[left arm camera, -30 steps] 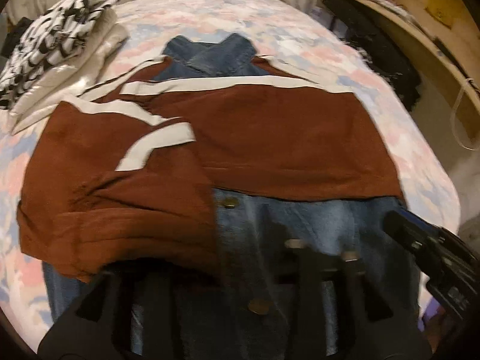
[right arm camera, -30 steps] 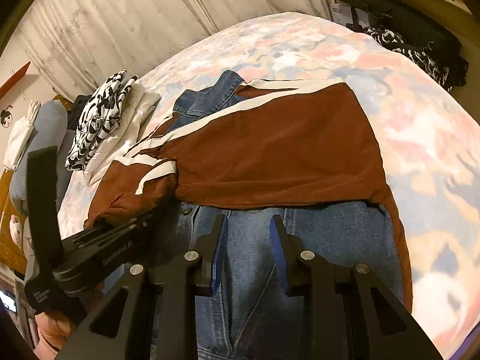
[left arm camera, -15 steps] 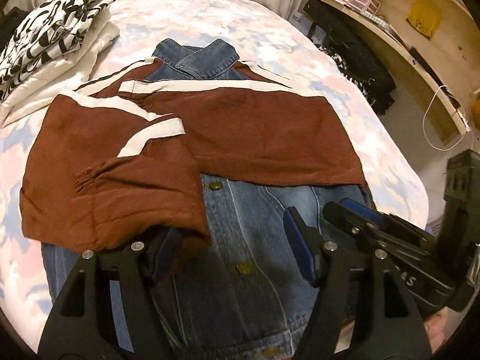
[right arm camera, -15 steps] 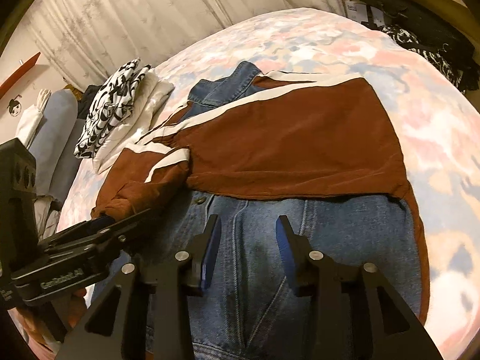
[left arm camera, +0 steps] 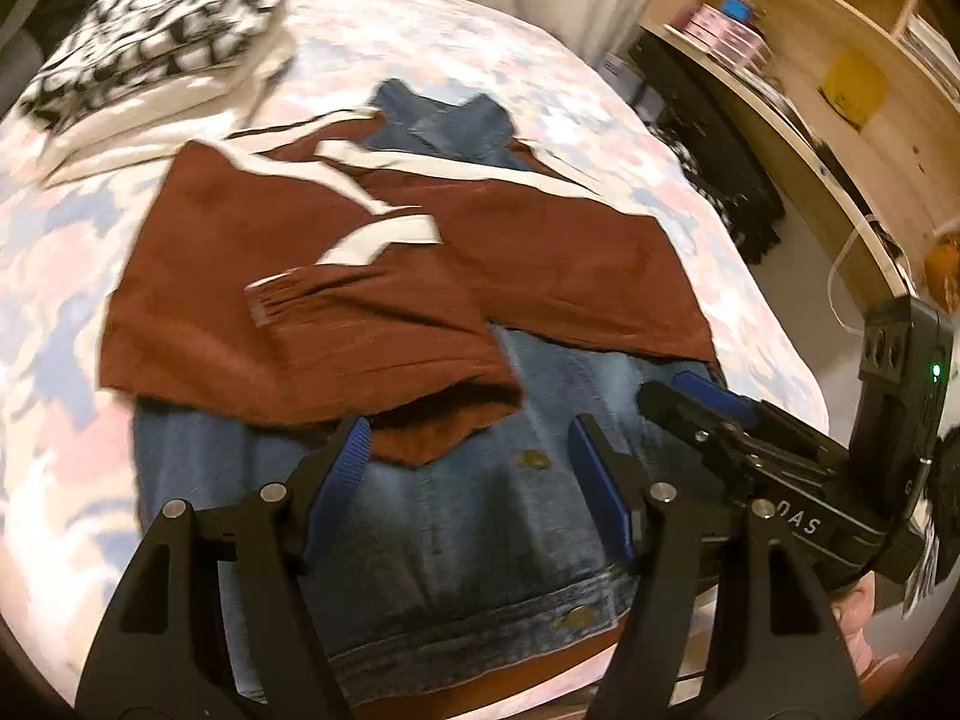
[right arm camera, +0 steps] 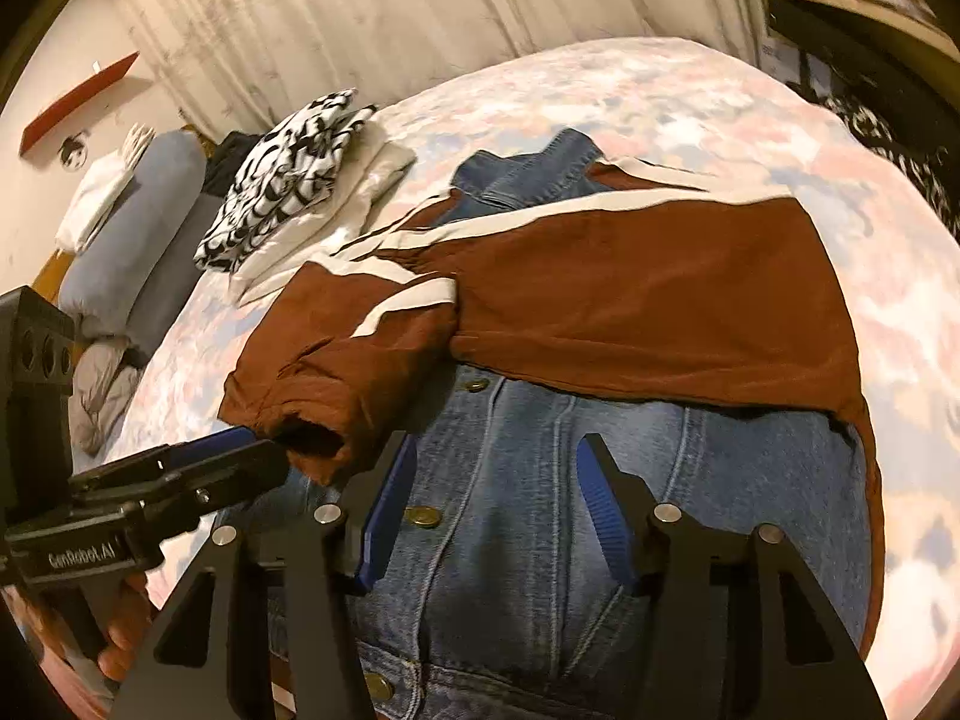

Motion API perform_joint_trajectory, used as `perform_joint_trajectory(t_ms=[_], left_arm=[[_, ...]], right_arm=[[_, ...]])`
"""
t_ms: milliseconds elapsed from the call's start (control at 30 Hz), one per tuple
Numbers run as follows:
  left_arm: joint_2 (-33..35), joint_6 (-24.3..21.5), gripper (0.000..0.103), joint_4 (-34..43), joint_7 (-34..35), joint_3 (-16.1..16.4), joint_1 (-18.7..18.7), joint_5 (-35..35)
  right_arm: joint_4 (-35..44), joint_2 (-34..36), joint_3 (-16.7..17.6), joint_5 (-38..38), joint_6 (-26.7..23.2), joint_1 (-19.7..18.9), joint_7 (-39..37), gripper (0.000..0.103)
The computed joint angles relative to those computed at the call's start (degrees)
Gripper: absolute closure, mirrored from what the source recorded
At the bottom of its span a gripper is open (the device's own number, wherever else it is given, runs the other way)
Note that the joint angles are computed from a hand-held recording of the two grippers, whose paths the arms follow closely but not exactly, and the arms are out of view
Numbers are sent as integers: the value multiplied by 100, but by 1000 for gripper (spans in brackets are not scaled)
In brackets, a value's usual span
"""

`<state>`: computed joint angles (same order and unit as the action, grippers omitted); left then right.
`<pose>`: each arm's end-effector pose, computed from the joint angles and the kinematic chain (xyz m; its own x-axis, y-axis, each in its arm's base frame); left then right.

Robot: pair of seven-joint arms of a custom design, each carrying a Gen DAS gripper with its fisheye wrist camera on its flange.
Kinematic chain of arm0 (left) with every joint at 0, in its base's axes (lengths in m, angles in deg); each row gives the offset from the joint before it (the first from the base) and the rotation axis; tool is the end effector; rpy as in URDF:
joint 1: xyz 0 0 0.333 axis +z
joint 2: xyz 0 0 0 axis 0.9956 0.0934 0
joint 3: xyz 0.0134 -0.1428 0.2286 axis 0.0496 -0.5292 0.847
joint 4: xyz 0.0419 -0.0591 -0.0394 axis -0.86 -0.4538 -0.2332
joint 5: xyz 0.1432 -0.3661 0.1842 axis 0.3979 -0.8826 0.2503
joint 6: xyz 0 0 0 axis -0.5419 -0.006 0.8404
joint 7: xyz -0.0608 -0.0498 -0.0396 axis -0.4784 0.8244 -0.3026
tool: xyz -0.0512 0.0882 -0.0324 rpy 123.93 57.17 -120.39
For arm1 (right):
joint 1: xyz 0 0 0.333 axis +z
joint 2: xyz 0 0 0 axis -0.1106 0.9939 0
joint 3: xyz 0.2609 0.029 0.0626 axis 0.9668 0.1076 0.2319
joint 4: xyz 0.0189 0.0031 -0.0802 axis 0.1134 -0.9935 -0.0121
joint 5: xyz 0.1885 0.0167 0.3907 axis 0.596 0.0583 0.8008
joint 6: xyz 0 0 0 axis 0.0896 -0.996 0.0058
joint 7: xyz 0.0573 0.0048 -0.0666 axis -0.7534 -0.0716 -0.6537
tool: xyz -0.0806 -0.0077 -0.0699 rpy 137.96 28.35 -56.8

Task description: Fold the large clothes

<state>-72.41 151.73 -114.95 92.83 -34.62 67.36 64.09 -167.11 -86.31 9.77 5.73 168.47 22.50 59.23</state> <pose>0.3960 -0.1758 0.4151 0.1149 -0.9260 0.3597 -0.8174 -0.2939 -0.4954 0.4545 0.3720 0.4579 0.3529 -0.9041 -0.2409 -0.8042 -0.1615 -0.5721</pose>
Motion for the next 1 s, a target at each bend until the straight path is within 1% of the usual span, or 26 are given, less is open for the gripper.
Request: perform_joint_trajectory(t_ms=[167, 300, 333, 400, 500, 533, 700, 733, 767, 800, 833, 867, 1000], left_arm=[[-731, -197, 37, -505, -381, -75, 285, 96], [-1079, -320, 37, -751, -584, -61, 414, 205], [-1080, -326, 37, -761, -629, -69, 424, 223], [-1166, -365, 37, -845, -635, -16, 425, 253], [-1196, -371, 37, -900, -705, -52, 443, 312], [-1195, -367, 37, -910, -735, -68, 453, 332], [-1332, -319, 37, -1053, -800, -14, 473, 360], [-1378, -318, 37, -1089, -818, -4, 484, 361], [-1435, -320, 37, -1133, -840, 6, 500, 361], [-1495, -316, 37, -1178, -870, 8, 512, 359], [-1544, -324, 37, -1208, -902, 6, 519, 358], [-1600, -320, 37, -1252, -922, 18, 529, 355], [-1734, -299, 37, -1352, -988, 41, 540, 354]], right_arm=[[217, 175, 14, 133, -87, 119, -392, 46], [569, 436, 127, -73, -234, 212, -665, 46], [660, 507, 153, -147, -289, 239, -745, 46], [898, 710, 239, -536, -402, 294, -783, 46], [1297, 1075, 300, -1059, -581, 412, -772, 46], [1518, 1268, 311, -1416, -732, 473, -642, 46], [2484, 2133, 148, -2703, -1414, 864, -179, 47], [2695, 2322, 94, -2945, -1539, 965, -137, 57], [2853, 2468, 15, -3241, -1613, 1075, -63, 71], [3063, 2630, -77, -3610, -1743, 1222, 73, 95], [3263, 2773, -137, -3797, -1802, 1307, 131, 97], [3355, 2831, -153, -3753, -1733, 1302, 100, 97], [3664, 2858, -220, -3358, -1111, 1181, 99, 98]])
